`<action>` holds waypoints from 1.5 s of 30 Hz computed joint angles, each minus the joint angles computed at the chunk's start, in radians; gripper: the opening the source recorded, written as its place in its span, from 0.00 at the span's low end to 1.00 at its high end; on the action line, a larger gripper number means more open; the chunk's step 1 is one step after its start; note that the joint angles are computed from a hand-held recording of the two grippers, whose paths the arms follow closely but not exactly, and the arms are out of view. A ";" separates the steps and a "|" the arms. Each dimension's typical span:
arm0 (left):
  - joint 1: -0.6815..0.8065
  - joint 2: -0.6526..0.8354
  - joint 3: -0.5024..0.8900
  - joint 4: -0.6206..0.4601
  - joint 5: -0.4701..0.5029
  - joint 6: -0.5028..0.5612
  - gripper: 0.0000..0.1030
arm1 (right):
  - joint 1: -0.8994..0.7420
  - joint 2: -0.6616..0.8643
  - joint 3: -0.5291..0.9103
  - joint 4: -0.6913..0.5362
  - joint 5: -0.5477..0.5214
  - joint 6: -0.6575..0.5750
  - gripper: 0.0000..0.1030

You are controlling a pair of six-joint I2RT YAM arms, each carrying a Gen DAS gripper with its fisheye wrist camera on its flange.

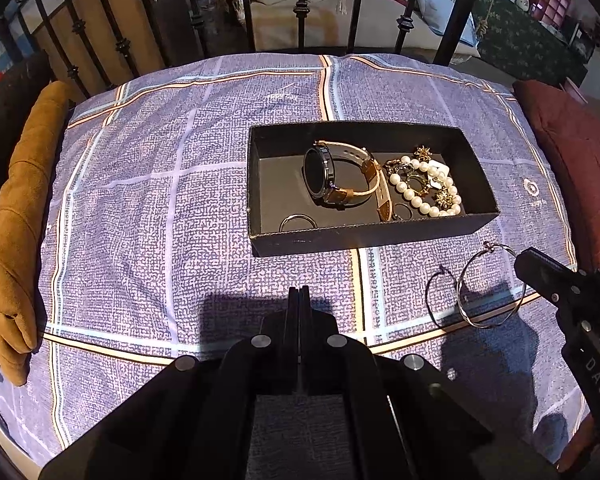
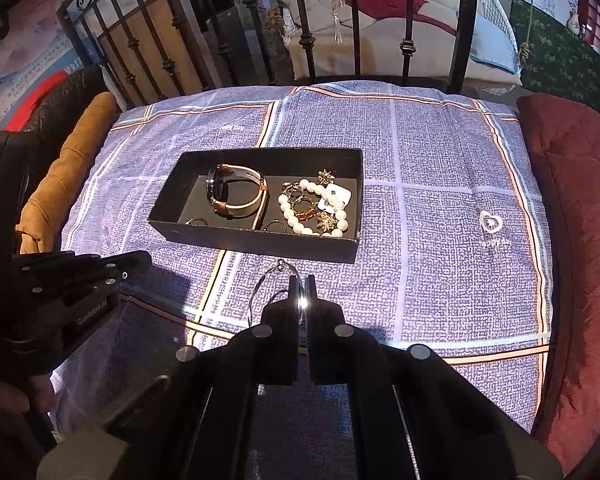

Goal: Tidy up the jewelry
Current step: 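Lift the silver hoop earring with the right tool toward the tray, then lower the hoop earring into the tray and open the right tool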

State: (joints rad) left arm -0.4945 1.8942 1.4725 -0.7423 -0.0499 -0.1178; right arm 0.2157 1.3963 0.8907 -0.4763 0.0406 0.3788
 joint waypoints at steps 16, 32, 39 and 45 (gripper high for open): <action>-0.008 0.002 0.000 -0.002 0.001 -0.013 0.00 | 0.000 -0.012 -0.013 -0.001 -0.005 0.003 0.03; -0.023 0.067 0.224 -0.041 -0.012 -0.013 0.00 | -0.010 0.019 0.105 0.012 0.018 -0.056 0.03; -0.024 0.108 0.291 -0.056 -0.012 0.000 0.00 | -0.022 0.063 0.164 0.029 0.020 -0.076 0.03; -0.023 0.137 0.332 -0.069 -0.012 0.002 0.00 | -0.034 0.089 0.190 0.037 0.014 -0.084 0.03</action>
